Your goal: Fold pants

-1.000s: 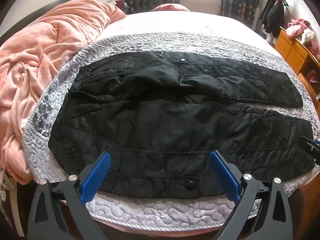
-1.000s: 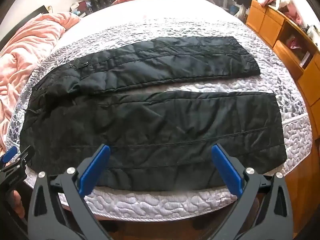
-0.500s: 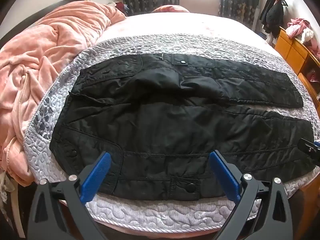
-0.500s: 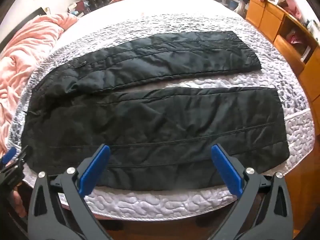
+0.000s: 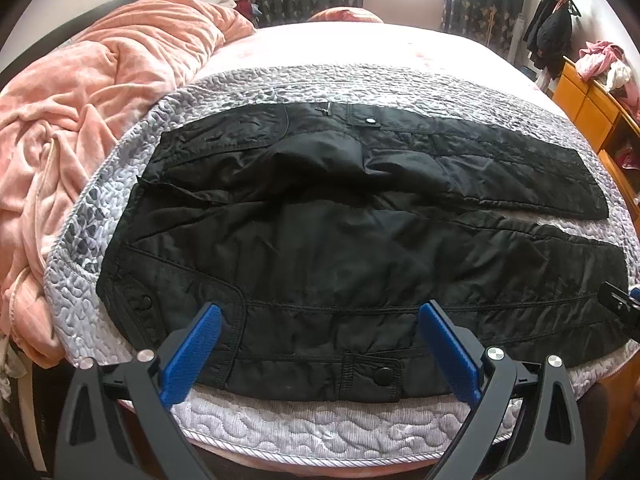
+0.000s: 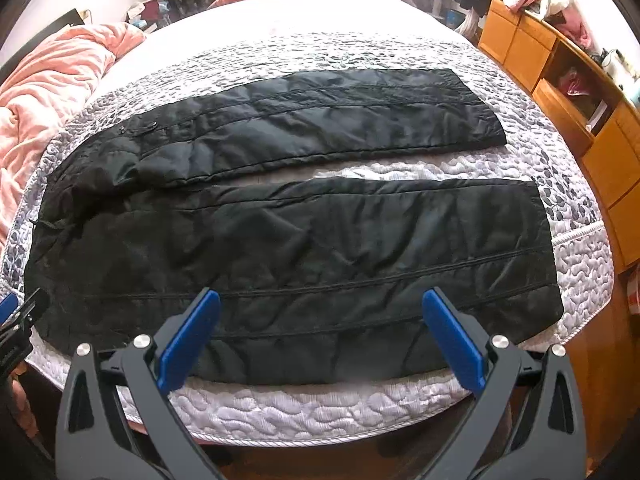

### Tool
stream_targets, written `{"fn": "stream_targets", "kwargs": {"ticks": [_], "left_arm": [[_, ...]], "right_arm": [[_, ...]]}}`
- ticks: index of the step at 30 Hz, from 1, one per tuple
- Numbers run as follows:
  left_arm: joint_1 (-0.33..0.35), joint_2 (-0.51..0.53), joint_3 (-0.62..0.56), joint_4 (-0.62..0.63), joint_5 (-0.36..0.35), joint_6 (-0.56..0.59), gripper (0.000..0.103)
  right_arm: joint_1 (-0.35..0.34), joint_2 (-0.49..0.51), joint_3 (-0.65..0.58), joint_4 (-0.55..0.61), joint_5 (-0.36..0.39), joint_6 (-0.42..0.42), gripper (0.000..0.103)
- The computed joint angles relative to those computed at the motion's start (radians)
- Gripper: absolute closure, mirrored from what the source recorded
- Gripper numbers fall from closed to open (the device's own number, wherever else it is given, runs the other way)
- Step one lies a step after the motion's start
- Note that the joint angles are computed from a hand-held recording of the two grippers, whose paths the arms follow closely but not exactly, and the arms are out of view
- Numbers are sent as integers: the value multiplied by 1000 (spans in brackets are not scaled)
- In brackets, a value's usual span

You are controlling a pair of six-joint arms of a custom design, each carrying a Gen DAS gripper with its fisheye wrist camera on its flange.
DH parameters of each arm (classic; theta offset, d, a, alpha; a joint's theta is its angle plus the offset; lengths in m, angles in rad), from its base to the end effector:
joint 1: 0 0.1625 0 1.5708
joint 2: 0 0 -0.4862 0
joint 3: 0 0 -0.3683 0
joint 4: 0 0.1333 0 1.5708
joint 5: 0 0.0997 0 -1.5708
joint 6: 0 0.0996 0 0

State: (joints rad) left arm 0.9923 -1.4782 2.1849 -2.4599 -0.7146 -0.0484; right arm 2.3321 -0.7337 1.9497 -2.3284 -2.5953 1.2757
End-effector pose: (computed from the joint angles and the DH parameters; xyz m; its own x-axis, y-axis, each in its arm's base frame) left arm -0.0632 -0.4782 0.3614 -0.6489 0.2035 -0.7332 0.5069 0.8342 -0.2171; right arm 0.4182 -0.3689 0.0522 -0.6254 0.4373 0.6462 -0.0696 0.7936 -0.6044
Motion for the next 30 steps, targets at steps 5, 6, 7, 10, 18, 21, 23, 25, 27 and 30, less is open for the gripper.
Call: {"fn": "stream_targets", "kwargs": {"ticks": [5, 6, 7, 10, 18, 21, 23, 25, 27, 30], "left_arm": [[1, 1, 0, -4, -2, 0, 4], [1, 1, 0, -4, -1, -2, 4], [1, 1, 0, -4, -1, -2, 4], [1, 1, 0, -4, -2, -1, 4], [2, -1, -3, 0, -2, -4, 4], [2, -1, -3, -2, -1, -3, 4], [4, -1, -4, -4, -3, 2, 4], [4, -1, -4, -4, -3, 0, 4], [5, -1, -5, -3, -5, 2, 4], [3, 2, -9, -2, -3, 3, 4]], "right_arm": [[1, 5, -3, 5, -5, -4, 2], [0, 5, -3, 3, -4, -5, 2], [0, 6, -5, 8, -4, -5, 2], [1, 7, -8, 19, -8, -2, 2], [-3, 8, 0, -9, 0, -16, 2], [-6, 9, 2, -17, 1, -20, 2], [-6, 8, 3, -19, 1, -21, 2], [-6, 9, 5, -24, 0, -22, 2], [-6, 9, 5, -27, 0, -24, 2], [-6, 9, 6, -27, -1, -23, 2]]}}
